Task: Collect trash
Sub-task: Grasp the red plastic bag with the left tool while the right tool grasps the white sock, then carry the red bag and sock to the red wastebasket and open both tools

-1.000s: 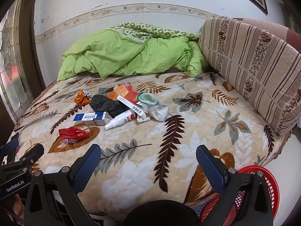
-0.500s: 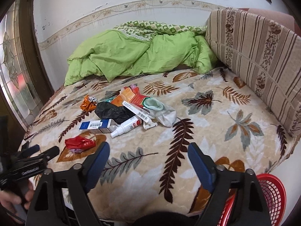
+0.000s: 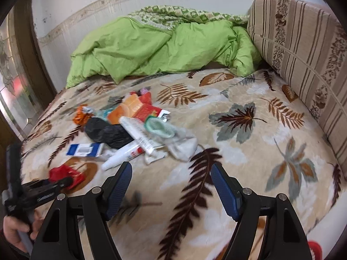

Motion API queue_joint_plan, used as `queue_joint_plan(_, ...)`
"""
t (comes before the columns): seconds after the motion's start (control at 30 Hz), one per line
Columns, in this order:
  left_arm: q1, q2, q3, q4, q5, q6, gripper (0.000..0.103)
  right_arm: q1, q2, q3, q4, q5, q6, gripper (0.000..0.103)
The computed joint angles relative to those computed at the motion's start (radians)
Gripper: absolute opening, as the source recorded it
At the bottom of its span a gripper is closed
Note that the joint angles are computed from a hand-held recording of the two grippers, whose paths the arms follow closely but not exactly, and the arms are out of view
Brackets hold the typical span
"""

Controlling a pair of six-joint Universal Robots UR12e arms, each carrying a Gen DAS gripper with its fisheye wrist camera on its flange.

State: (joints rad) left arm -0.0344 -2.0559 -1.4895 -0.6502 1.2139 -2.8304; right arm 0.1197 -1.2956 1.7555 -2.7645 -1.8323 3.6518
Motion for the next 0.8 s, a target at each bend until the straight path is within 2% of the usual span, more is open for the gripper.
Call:
queue_joint_plan(0.13,-0.007,0.002,-0.01,0.029,0.01,0.028,0.036,-0.037,0.037,-0.028,0.017,0.041,0.022,0.079)
queue_joint_plan(0.27,-0.014,0.005,-0.02,0.051,0.015,0.055,0.036,-0.052,0.076,-0.054,0.007,0.05,0.03,0.078)
queue_joint_plan(0.33,-0.016,0.005,-0.021,0.055,0.018,0.061,0.036,-0.058,0.097,-0.071,0.011,0.054,0.03,0.073)
queue_joint_plan(0.37,-0.016,0.004,-0.021,0.056,0.017,0.063,0.036,-0.058,0.104,-0.076,0.016,0.052,0.03,0.066)
queue_joint_plan(0.47,-0.016,0.004,-0.021,0.057,0.015,0.063,0.036,-0.073,0.116,-0.085,0.033,0.116,0.045,0.034)
queue_joint_plan(0.53,-0.016,0.004,-0.021,0.059,0.015,0.059,0.036,-0.067,0.115,-0.077,0.012,0.102,0.053,0.033)
queue_joint_plan(0.6,-0.015,0.005,-0.023,0.061,0.009,0.057,0.036,-0.058,0.109,-0.068,-0.007,0.085,0.048,0.022)
queue_joint_plan(0.8,-0.007,0.016,-0.041,0.1,-0.03,0.066,0.036,-0.026,0.072,-0.025,-0.06,0.019,0.114,0.02)
